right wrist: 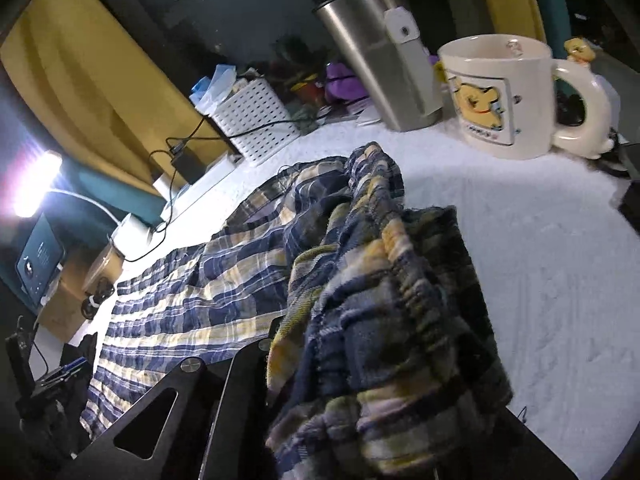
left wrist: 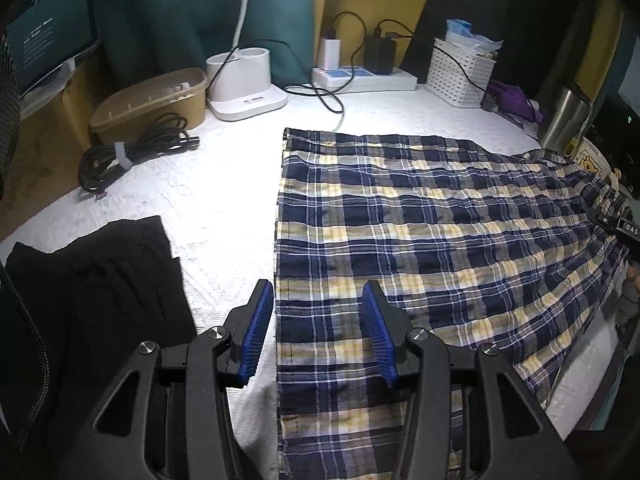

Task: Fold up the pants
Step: 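Hold the lifted pants bunch up in the right gripper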

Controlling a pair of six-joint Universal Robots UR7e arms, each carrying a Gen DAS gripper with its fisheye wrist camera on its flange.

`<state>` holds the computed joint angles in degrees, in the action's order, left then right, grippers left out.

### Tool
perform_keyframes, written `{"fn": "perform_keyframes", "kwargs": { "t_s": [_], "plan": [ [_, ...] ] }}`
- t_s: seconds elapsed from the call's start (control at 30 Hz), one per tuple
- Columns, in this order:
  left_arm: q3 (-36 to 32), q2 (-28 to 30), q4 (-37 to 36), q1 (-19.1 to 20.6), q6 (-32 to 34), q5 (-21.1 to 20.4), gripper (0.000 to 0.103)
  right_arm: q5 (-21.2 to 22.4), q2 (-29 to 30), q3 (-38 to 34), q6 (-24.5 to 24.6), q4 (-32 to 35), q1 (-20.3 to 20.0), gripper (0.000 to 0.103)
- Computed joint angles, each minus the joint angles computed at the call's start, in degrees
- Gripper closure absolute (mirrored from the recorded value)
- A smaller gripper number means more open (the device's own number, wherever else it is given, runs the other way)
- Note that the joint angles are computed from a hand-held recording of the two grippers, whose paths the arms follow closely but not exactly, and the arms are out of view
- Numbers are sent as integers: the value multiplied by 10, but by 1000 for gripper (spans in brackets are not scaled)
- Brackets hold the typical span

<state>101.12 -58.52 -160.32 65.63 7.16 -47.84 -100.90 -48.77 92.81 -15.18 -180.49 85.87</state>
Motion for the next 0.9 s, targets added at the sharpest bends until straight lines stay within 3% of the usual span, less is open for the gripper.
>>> {"fn": "perform_keyframes", "kwargs": {
  "t_s": [0.47,0.7,0.8,0.9],
  "plan": [
    [-7,21,-4,-22,9,-14,57,-16,-51,39,-8,-36,-17,93],
    [-37,53,-9,-4,-7,-51,57,-44,-39,36,-17,-37,-17,93],
    [-73,79,48,-3,-26,-4,57,-51,-35,32,-18,-33,-16,93],
    [-82,87,42,-1,-13,6,57,-57,-33,29,-18,-31,-15,93]
  ]
}}
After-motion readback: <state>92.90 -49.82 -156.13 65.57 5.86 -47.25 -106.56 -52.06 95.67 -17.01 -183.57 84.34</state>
